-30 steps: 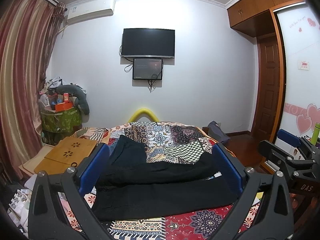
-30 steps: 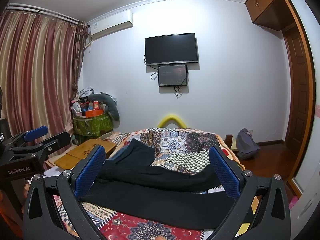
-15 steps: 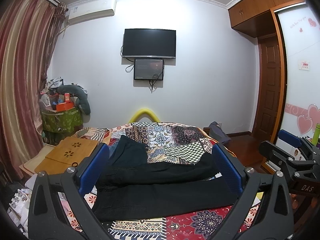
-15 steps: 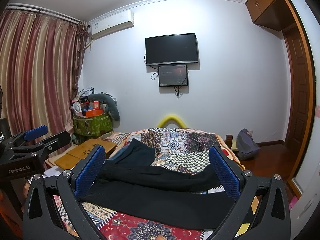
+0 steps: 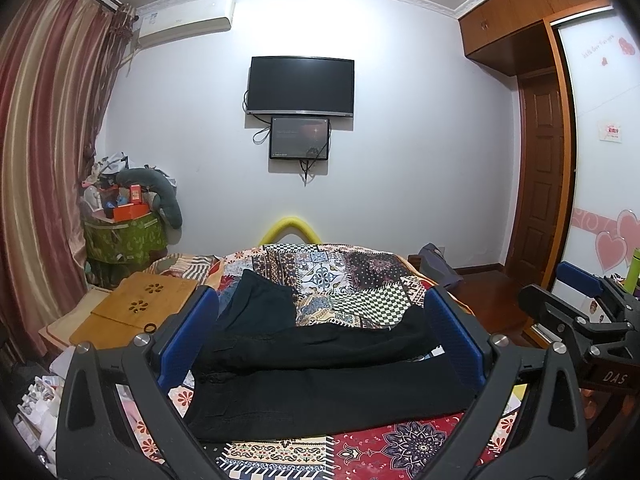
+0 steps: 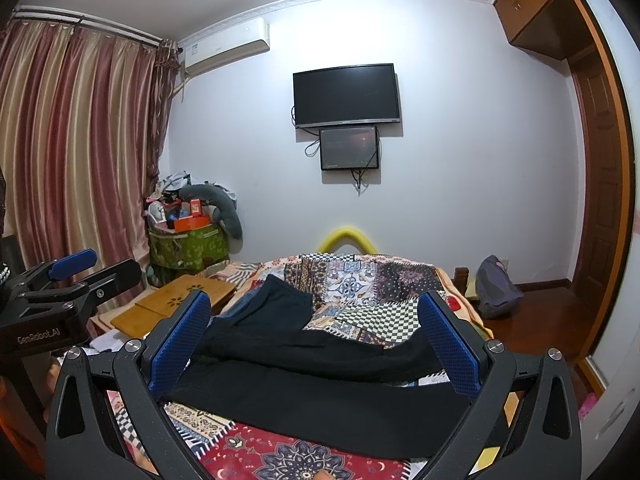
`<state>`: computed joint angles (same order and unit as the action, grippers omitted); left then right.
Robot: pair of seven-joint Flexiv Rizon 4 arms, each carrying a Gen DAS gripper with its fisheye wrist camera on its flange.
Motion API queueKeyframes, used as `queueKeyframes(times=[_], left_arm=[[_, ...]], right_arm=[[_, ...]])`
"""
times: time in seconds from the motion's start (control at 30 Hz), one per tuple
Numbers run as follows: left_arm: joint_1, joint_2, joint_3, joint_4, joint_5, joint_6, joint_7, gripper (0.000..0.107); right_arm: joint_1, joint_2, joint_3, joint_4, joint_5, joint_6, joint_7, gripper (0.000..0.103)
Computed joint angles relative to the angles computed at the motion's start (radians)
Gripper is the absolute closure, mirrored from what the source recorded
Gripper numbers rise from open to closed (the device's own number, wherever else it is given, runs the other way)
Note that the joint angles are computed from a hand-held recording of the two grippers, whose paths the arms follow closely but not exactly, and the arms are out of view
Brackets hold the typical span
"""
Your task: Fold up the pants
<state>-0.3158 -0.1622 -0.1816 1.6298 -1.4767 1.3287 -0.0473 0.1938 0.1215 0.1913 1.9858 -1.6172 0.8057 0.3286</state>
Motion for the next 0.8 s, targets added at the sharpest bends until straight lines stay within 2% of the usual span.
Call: queueKeyframes(times=[0.23,0.43,0.63,0.8], left_arm=[[0.007,-0.016,-0.003,-0.014,0.025,0.000,-0.029,0.004],[0.024,-0.072,-0.019,-0.053,0.112,0.014,-0.079,0.004],[0.065,-0.209,-0.015,-0.166,0.406,-0.026,-0.340,0.004],[0.053,-0.392,0.071,-0.379,0.703,-0.109,-0.616,0.004]], right_arm=[[-0.005,-0.007,-0.007,0.001,-0.001,0.003,0.001,0.000],[-0.020,-0.027,-0.027,0.003,0.007,0.034,0.006,0.000],[-0.050,-0.070,-0.066,-0.006,0.009,0.109,0.002,0.000],[-0.082,-0.122,-0.102,-0.026,0.019,0.180,-0.024,0.000]])
